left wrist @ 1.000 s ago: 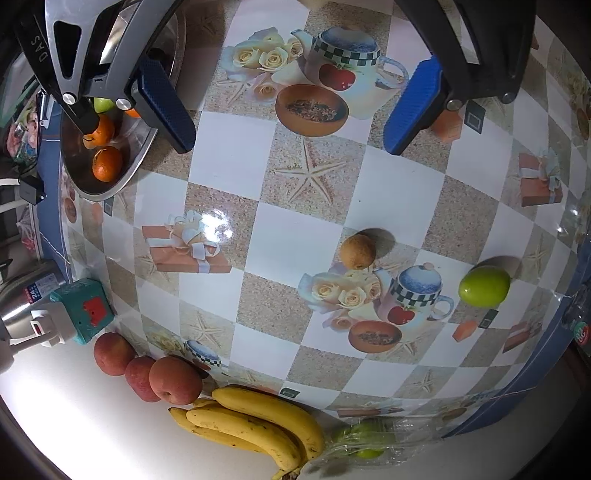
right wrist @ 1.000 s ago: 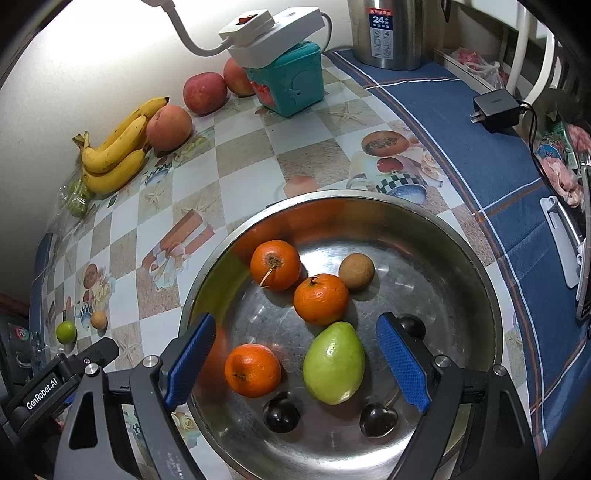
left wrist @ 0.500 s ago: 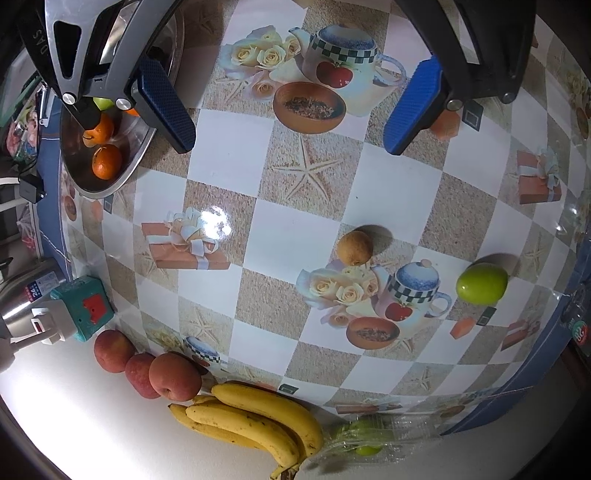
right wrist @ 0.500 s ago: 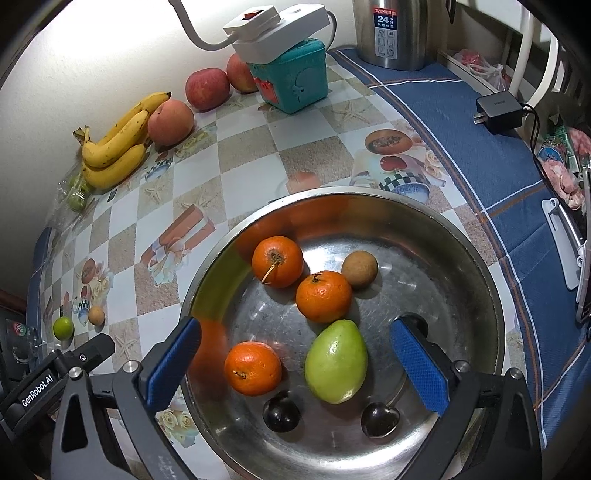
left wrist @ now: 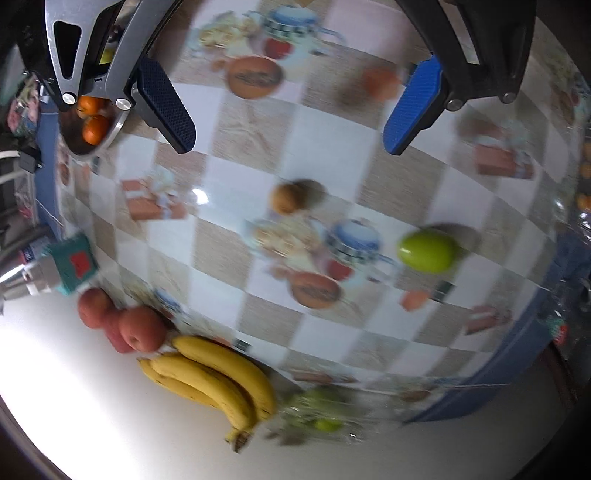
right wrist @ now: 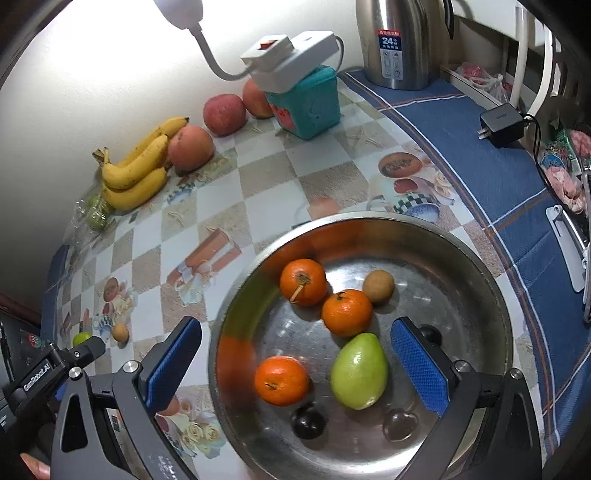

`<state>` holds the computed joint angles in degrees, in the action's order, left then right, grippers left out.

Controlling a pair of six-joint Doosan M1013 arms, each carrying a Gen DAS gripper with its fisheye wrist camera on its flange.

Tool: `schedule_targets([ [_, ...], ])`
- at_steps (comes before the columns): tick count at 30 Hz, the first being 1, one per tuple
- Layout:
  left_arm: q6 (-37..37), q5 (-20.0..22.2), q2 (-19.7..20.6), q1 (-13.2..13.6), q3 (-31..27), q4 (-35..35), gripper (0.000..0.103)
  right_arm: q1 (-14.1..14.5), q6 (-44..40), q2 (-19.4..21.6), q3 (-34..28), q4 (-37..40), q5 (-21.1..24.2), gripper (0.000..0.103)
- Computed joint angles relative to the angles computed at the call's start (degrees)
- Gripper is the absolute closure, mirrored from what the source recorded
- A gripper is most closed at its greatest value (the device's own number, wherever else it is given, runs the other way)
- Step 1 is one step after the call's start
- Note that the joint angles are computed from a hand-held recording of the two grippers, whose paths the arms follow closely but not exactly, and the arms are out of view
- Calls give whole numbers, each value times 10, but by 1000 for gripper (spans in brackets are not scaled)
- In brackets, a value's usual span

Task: Organize fruits
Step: 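Withdraw both tools from the basin toward the green mango and brown fruit, then close the right gripper on the small brown fruit while the left gripper grasps the green mango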

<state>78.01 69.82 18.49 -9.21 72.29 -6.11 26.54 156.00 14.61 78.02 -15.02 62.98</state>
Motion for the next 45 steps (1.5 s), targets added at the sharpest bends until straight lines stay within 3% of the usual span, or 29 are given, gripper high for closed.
schedule_targets([
  [9,10,-3,4,15,-7,57,0,15,-38,17,-26,-9,-6,1],
  [19,58,3,11,31,-18,25,0,35,-134,50,-67,44,-26,1],
  [28,54,1,26,58,-39,22,0,39,-162,84,-117,67,-11,1],
  [32,64,-27,23,67,-35,14,0,40,-168,102,-140,72,1,1],
  [40,84,-53,24,64,-31,30,0,45,-210,142,-197,85,25,1],
  [45,79,-39,34,66,-34,17,1,46,-242,167,-228,101,41,1],
])
